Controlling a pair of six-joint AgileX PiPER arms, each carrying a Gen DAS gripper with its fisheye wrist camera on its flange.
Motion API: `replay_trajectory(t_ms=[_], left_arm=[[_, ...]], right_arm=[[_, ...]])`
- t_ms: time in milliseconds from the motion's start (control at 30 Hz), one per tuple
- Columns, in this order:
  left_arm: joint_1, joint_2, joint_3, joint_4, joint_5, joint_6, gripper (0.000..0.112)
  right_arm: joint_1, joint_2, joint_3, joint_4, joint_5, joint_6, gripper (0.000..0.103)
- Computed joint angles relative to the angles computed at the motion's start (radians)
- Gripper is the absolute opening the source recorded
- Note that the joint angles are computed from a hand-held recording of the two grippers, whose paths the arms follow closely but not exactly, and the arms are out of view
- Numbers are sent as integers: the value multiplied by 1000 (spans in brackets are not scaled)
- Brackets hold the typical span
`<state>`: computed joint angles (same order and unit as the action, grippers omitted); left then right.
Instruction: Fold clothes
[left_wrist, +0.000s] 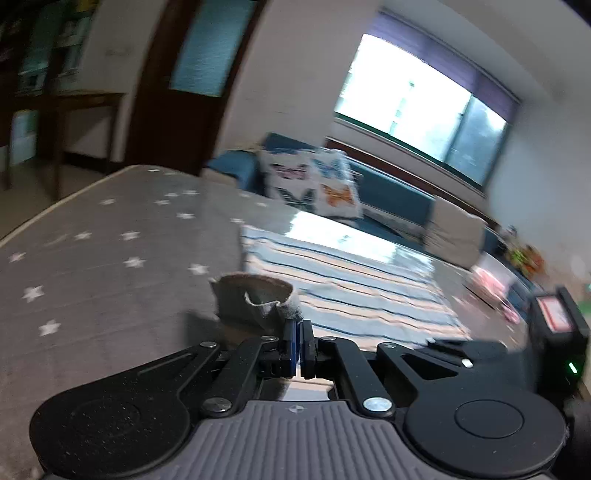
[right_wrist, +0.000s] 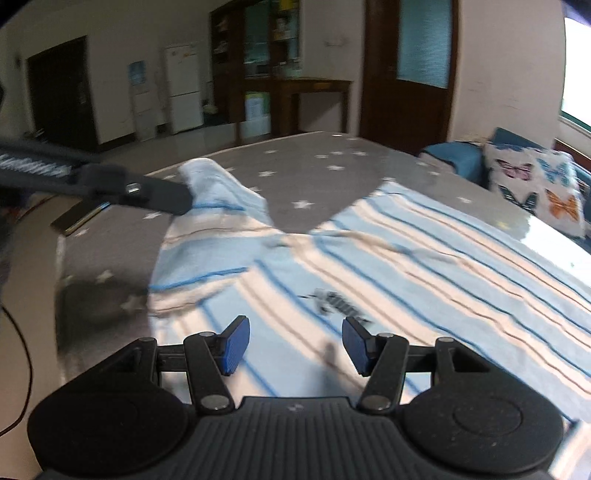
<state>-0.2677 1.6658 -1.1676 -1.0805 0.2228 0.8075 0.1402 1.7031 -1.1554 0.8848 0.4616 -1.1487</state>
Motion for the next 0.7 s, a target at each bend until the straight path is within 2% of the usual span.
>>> replay_trajectory(t_ms=[133, 200, 400, 500, 633, 700], left_arm=[[-32, 29, -14, -107, 47, 144, 2], [-39, 49, -31, -101, 85, 154, 2], [-31, 107, -93, 91, 235, 39, 3], [-11, 104, -92, 117, 299, 58, 4], [2, 80, -77, 156, 271, 61, 4], [-1, 95, -107, 278, 243, -61, 4]], right_arm=[[-52, -8, 11, 11, -5, 9, 57], [-76, -7, 6, 13, 8, 22, 57], [-117, -7, 7, 40, 13, 14, 57], [-126, -13, 11, 57, 12, 5, 57], [-129, -18, 8, 71, 35, -3, 56], [-122, -18, 7, 73, 47, -8, 56]])
